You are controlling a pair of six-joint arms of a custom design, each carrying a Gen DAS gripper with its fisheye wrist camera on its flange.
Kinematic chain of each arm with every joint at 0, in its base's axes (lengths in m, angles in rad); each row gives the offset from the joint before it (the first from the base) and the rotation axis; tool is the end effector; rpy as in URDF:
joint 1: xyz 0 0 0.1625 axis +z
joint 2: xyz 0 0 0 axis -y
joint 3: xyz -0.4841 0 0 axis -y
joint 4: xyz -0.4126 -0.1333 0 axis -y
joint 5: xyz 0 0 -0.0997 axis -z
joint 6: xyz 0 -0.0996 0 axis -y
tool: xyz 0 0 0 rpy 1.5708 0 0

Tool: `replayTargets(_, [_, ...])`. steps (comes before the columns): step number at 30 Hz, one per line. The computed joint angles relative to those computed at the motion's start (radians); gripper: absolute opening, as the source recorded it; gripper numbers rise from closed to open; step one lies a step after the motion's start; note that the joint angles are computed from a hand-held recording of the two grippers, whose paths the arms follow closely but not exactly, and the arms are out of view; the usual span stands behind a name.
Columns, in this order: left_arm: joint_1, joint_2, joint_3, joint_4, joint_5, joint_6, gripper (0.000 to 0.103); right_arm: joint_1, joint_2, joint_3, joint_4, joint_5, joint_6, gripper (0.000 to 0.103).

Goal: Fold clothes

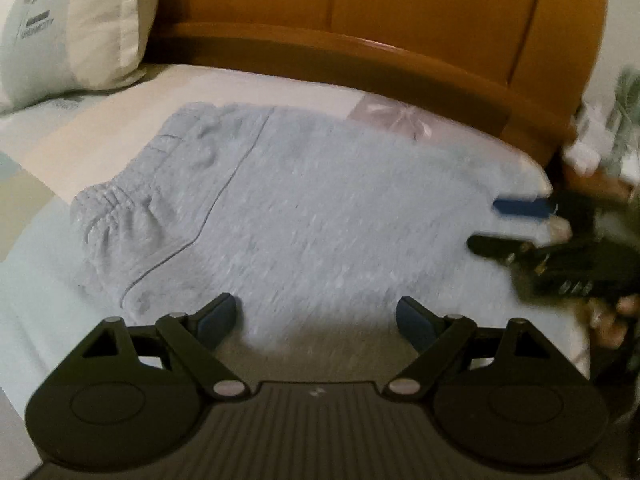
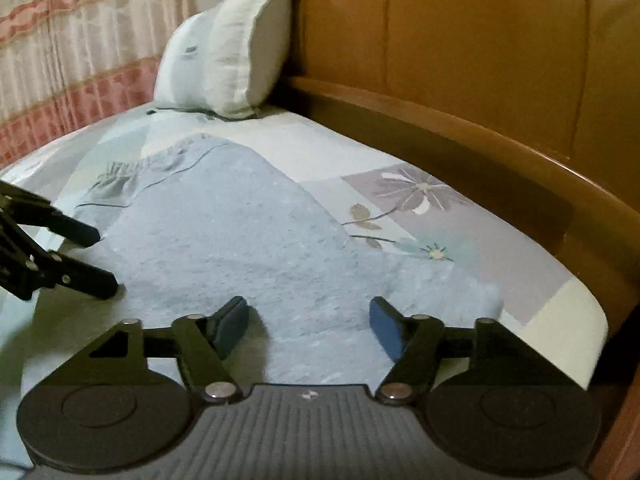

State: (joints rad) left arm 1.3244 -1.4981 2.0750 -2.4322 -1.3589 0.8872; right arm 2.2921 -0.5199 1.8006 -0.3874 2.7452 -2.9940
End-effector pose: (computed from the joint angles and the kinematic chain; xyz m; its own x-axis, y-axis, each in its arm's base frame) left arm 0.0267 -0.5264 0.3548 -0.4264 0.8361 -0.3451 0.8941 0.4474 -0.0208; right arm 0.3511 -0.3365 -0.0848 -0.7401 0.2634 0.6187 -0.4101 0.5524 -0.7257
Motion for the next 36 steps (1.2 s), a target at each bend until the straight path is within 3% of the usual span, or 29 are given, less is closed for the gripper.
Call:
replayTargets(1, [0.001,-0.003,0.005,-0.007,0.0,0.01,0.088,-0.003,-0.003,0.0,0.032,-0.03,0.023,0.102])
replayTargets(6, [-0.012,-0.003,-0.006,0.006,0.01,-0.035,0.088,-0.002,0.046,-0.093,0.229,-0.013,0.106,0.103])
replayTargets(13, [-0.003,-0.049,0.048,-0.052,0.038,0.072,0.089,-0.005,0.064,-0.116,0.261,-0.009,0.144,0.103])
replayTargets(18, [-0.006,-0.077,0.018,-0.009,-0.01,-0.04,0.088,-0.007,0.055,-0.08,0.137,-0.001,0.031,0.103])
replayTargets(21, [-0.022,-0.121,0.04,-0.018,0.012,-0.033,0.088,0.029,0.04,-0.087,0.167,0.005,0.055,0.103])
replayTargets(23, [-0.028,-0.162,0.061,-0.017,0.024,-0.012,0.089,0.063,0.016,-0.061,0.09,-0.006,-0.016,0.103])
replayTargets(25, [-0.033,-0.204,0.084,-0.018,0.039,0.01,0.089,0.091,0.021,-0.068,0.086,-0.025,-0.05,0.103])
replayTargets(27, [-0.034,-0.242,0.111,-0.034,0.059,0.021,0.09,0.097,0.056,-0.104,0.174,-0.052,-0.005,0.103])
replayTargets(29, [-0.033,-0.277,0.132,-0.036,0.076,0.019,0.09,0.097,0.116,-0.156,0.312,-0.05,0.105,0.103])
replayTargets(36, [0.024,-0.384,0.174,-0.034,0.055,-0.043,0.093,0.159,0.141,-0.157,0.375,-0.022,0.239,0.103])
